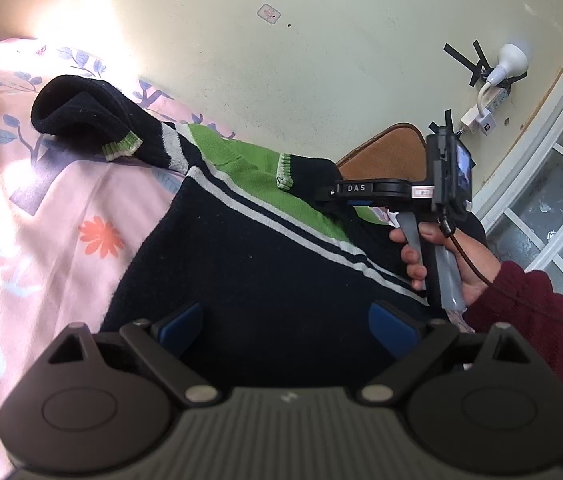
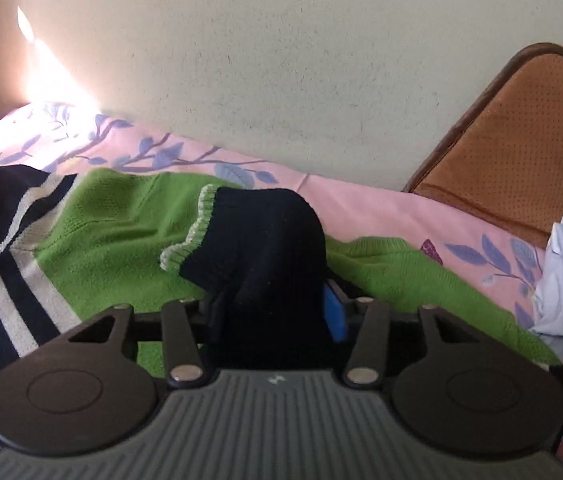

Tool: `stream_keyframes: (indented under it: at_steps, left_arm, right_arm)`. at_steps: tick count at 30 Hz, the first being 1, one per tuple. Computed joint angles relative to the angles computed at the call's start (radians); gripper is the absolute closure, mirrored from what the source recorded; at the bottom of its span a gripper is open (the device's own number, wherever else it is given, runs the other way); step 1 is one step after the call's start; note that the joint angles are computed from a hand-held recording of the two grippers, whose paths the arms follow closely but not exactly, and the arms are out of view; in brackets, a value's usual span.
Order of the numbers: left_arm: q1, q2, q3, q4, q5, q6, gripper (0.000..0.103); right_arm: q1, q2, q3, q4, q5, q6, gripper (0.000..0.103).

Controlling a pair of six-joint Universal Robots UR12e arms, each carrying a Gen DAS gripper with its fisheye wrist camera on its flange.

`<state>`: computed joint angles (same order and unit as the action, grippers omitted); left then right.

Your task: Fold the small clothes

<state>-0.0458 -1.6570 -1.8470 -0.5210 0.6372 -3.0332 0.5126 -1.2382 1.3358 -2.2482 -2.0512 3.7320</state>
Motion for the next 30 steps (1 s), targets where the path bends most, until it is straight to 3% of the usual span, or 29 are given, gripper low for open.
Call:
stream_keyframes:
  at_steps: [2, 4, 7, 9, 13, 15, 17, 18, 19, 20, 22, 26, 28, 30]
  left_arm:
    - [0.002, -0.002, 0.003, -0.007, -0.009, -0.002, 0.009]
    - [0.005, -0.003, 0.003, -0.014, -0.021, 0.010, 0.009]
    - [0.011, -0.003, -0.007, 0.022, -0.049, 0.002, 0.009]
    - [0.016, -0.004, -0.017, 0.068, -0.061, -0.028, 0.009]
    - [0.027, -0.007, -0.028, 0.124, -0.086, -0.072, 0.009]
    - [0.030, -0.009, -0.032, 0.141, -0.098, -0.081, 0.009]
    - [0.032, -0.010, -0.034, 0.148, -0.113, -0.079, 0.009]
    - [0.034, -0.010, -0.035, 0.152, -0.123, -0.076, 0.009]
    - [0.035, -0.011, -0.035, 0.154, -0.132, -0.073, 0.009]
    - [0.036, -0.011, -0.036, 0.156, -0.140, -0.070, 0.009]
    - [0.039, -0.013, -0.038, 0.161, -0.156, -0.068, 0.009]
    - [0.038, -0.017, -0.036, 0.162, -0.176, -0.065, 0.009]
    - [0.039, -0.018, -0.036, 0.162, -0.182, -0.067, 0.009]
    - [0.039, -0.020, -0.037, 0.171, -0.183, -0.075, 0.009]
  right_arm:
    - [0.019, -0.008, 0.007, -0.073, -0.022, -0.007, 0.051]
    - [0.034, -0.006, -0.012, -0.141, 0.005, -0.093, 0.051]
    - [0.044, 0.023, -0.088, -0.204, 0.155, -0.269, 0.050]
    - [0.057, 0.067, -0.174, -0.187, 0.239, -0.377, 0.048]
    - [0.075, 0.197, -0.404, -0.021, 0.405, -0.527, 0.047]
    - [0.092, 0.277, -0.534, 0.113, 0.400, -0.581, 0.047]
    - [0.108, 0.361, -0.662, 0.260, 0.338, -0.609, 0.049]
    - [0.111, 0.391, -0.708, 0.319, 0.316, -0.609, 0.050]
    - [0.113, 0.416, -0.741, 0.370, 0.294, -0.612, 0.065]
    - [0.113, 0.428, -0.757, 0.403, 0.284, -0.615, 0.093]
    - [0.115, 0.440, -0.773, 0.409, 0.293, -0.588, 0.093]
    - [0.097, 0.429, -0.796, 0.342, 0.556, -0.454, 0.093]
    - [0.078, 0.415, -0.770, 0.190, 0.728, -0.325, 0.093]
    - [0.067, 0.407, -0.746, 0.015, 0.802, -0.184, 0.093]
